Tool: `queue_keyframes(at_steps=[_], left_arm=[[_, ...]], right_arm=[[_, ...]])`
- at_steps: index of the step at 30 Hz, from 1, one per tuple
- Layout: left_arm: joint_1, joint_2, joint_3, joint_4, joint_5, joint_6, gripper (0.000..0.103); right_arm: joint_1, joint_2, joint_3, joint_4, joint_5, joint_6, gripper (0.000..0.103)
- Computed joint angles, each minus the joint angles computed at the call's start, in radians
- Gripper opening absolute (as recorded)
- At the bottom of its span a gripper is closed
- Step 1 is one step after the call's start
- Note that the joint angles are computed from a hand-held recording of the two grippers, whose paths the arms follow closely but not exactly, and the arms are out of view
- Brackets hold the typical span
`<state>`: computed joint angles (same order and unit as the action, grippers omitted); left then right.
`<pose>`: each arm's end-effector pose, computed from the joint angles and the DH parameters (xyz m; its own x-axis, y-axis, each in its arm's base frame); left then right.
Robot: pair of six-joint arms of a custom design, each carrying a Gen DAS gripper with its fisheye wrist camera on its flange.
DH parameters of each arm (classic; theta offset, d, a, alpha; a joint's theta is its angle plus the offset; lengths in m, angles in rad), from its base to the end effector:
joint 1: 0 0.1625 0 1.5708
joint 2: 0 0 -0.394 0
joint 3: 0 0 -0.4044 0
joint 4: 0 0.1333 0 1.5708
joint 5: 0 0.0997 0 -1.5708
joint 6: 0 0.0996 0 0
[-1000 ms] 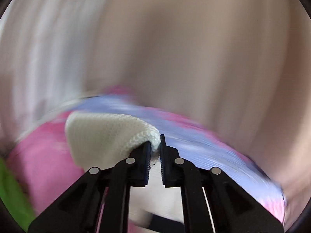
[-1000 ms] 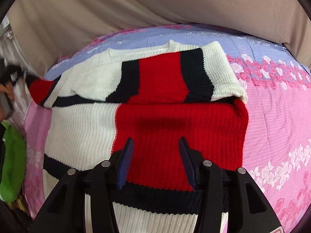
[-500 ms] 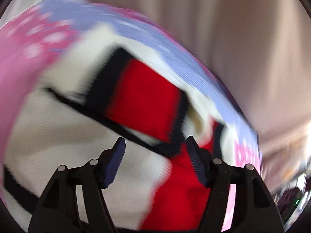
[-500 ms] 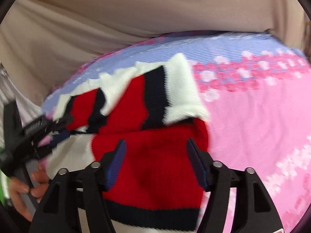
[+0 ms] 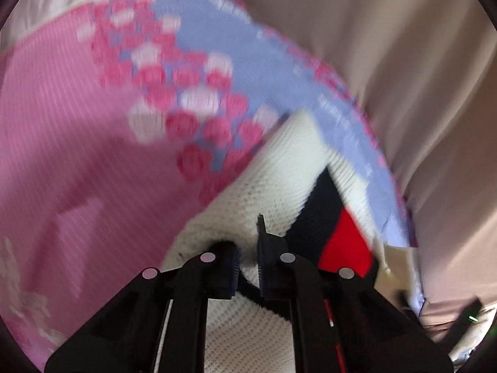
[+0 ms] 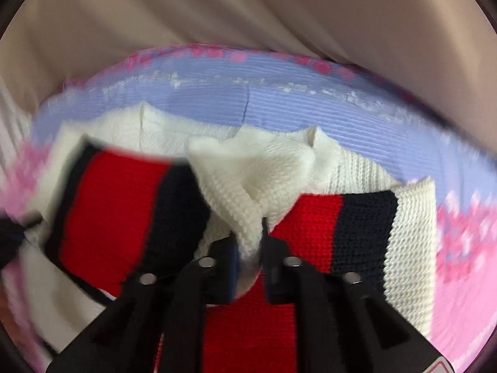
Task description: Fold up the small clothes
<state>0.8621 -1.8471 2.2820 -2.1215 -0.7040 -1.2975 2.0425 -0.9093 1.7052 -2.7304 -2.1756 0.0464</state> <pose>-0.0792 -0.4139 0.3187 -0.7706 -0.6305 -0.0931 -0.3539 0.5448 -0.7602 0.3624 -0.5418 0.1433 -0.8435 -0.1548 0.5143 -0.3860 0.8406 -0.3800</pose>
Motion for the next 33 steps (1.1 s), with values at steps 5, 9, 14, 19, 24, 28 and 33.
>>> queue_keyframes(at_steps=[5,9,14,19,24,28,33], left_arm=[[0.017,0.030,-0.012,0.074,-0.002,0.021,0.008],[0.014,0.038,-0.007,0.078,0.008,-0.003,0.009],[0.024,0.079,-0.020,0.103,0.025,0.007,0.009],[0.028,0.106,-0.036,0.108,0.032,0.027,0.009],[0.015,0.065,-0.025,0.125,0.032,0.023,0.009],[0.031,0.060,-0.021,0.124,0.015,0.055,0.010],[0.008,-0.010,0.003,0.116,-0.019,0.147,0.017]], right_arm=[[-0.086,-0.173,0.194,-0.106,0.077,0.163,0.007],[-0.171,-0.246,0.304,-0.115,0.214,0.283,0.006],[-0.215,-0.260,0.350,-0.122,0.245,0.276,0.006],[-0.213,-0.302,0.335,-0.147,0.267,0.287,0.017],[-0.214,-0.315,0.297,-0.089,0.231,0.265,0.007],[-0.182,-0.382,0.363,-0.150,0.144,0.169,0.006],[-0.195,-0.441,0.374,-0.039,0.155,0.188,0.008]])
